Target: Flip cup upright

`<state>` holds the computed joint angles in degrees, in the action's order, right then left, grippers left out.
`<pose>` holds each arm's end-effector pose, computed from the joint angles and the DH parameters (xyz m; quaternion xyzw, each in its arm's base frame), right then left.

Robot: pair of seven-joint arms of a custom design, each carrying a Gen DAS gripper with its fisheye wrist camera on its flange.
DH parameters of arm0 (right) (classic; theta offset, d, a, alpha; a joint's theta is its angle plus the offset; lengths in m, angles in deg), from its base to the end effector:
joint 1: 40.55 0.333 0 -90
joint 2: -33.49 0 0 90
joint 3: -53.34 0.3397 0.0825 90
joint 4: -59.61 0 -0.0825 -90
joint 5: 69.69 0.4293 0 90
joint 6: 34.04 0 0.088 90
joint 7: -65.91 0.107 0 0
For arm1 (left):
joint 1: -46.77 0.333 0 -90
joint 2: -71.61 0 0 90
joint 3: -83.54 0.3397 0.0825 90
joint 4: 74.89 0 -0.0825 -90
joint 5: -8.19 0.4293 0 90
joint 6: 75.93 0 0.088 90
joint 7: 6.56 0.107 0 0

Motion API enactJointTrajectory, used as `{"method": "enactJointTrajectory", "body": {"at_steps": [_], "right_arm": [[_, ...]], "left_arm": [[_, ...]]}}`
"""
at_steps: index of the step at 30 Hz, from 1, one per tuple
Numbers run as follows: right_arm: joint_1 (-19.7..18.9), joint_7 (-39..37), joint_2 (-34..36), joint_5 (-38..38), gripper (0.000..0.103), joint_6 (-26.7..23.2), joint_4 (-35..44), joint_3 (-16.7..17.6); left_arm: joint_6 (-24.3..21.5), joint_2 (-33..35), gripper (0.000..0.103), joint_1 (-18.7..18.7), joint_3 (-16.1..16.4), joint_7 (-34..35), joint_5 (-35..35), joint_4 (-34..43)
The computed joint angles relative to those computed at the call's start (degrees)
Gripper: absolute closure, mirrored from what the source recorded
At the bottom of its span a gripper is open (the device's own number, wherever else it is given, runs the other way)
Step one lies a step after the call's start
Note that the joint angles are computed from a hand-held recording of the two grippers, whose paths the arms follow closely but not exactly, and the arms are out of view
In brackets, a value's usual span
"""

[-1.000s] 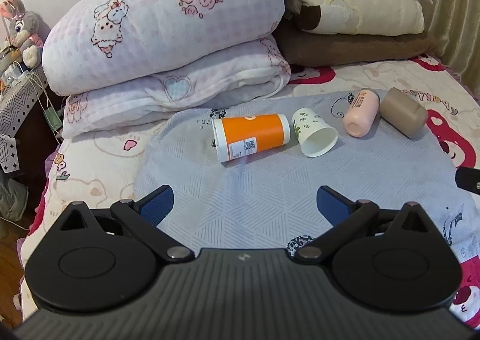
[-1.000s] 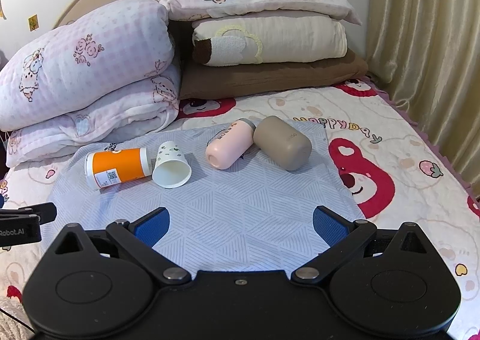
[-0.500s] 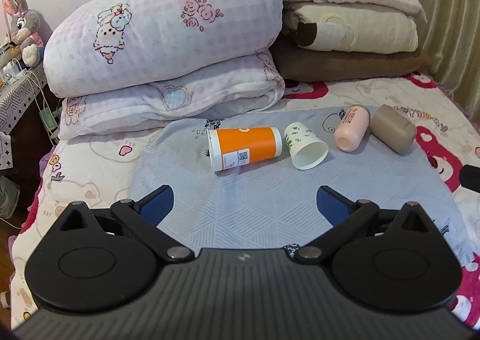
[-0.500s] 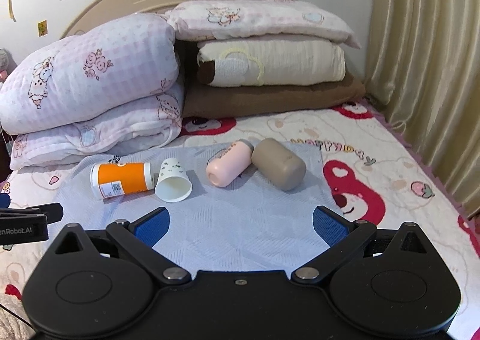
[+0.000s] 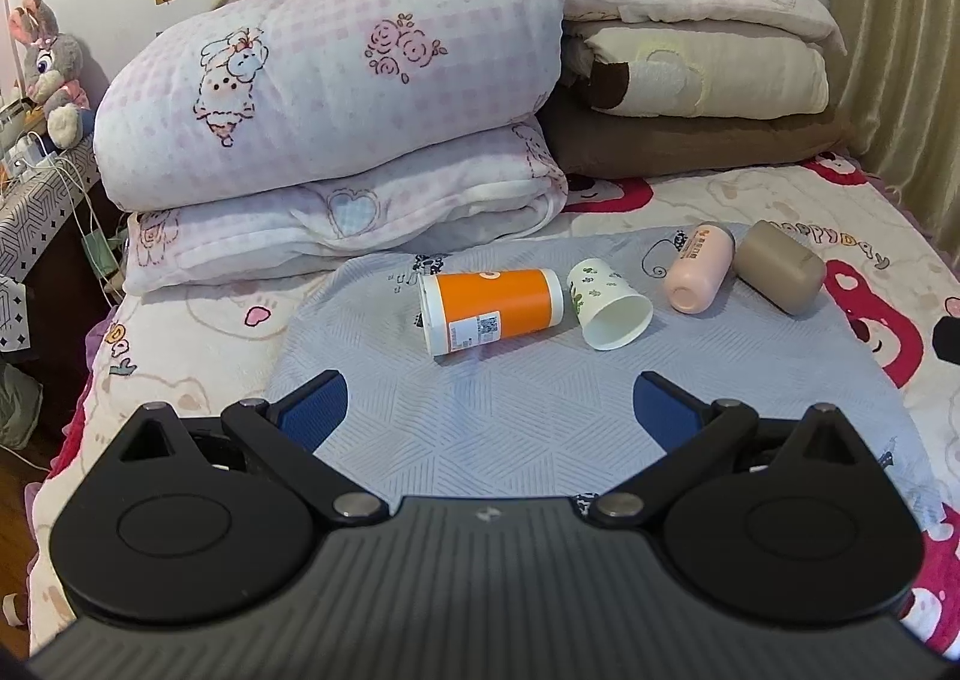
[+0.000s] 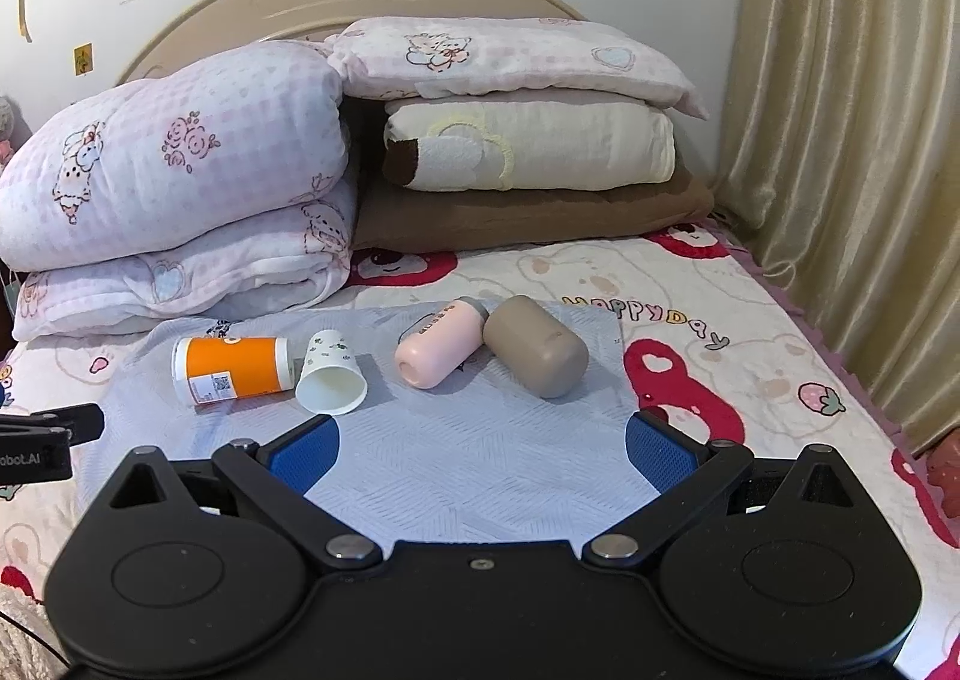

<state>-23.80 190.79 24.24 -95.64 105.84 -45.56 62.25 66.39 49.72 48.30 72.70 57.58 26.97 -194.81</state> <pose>0.5383 0.2667 0.7023 -0.6671 0.6161 -0.2952 0.2970 0.5167 -0.1038 0.6811 -0.6761 0.6158 -0.2431 0.3235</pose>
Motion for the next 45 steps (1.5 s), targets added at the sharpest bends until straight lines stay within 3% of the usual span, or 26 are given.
{"method": "enactJointTrajectory", "body": {"at_steps": [17, 36, 38, 42, 44, 45], "right_arm": [[0.4, -2.1, 0.3, 1.6, 0.0, -0.3, 0.4, -0.2], [0.7, -4.4, 1.9, 1.8, 0.0, -1.2, 3.5, -0.7], [1.6, -11.3, 2.5, 7.3, 0.0, 2.1, 3.9, -1.9], [3.7, -35.4, 5.9, 29.3, 0.0, 7.7, 7.8, -4.8], [3.9, -48.3, 9.0, 41.9, 0.0, 6.9, 12.1, -5.1], [3.5, -51.5, 11.2, 44.0, 0.0, 4.8, 15.4, -4.7]], "left_arm": [[-1.8, 0.3, 0.0, -0.3, -0.1, 0.9, -0.2, 1.3], [-3.6, 1.6, 0.0, -0.7, 2.7, 4.7, -6.9, 2.9], [-3.2, 2.4, 0.0, -0.6, 3.5, 4.8, -8.6, 3.5], [0.2, 3.6, 0.0, 1.3, 3.5, 3.2, -7.2, 4.4], [0.9, 4.9, 0.0, 2.2, 3.6, 1.7, -6.7, 5.7], [1.4, 5.8, 0.0, 2.2, 4.2, 1.5, -7.8, 6.5]]}}
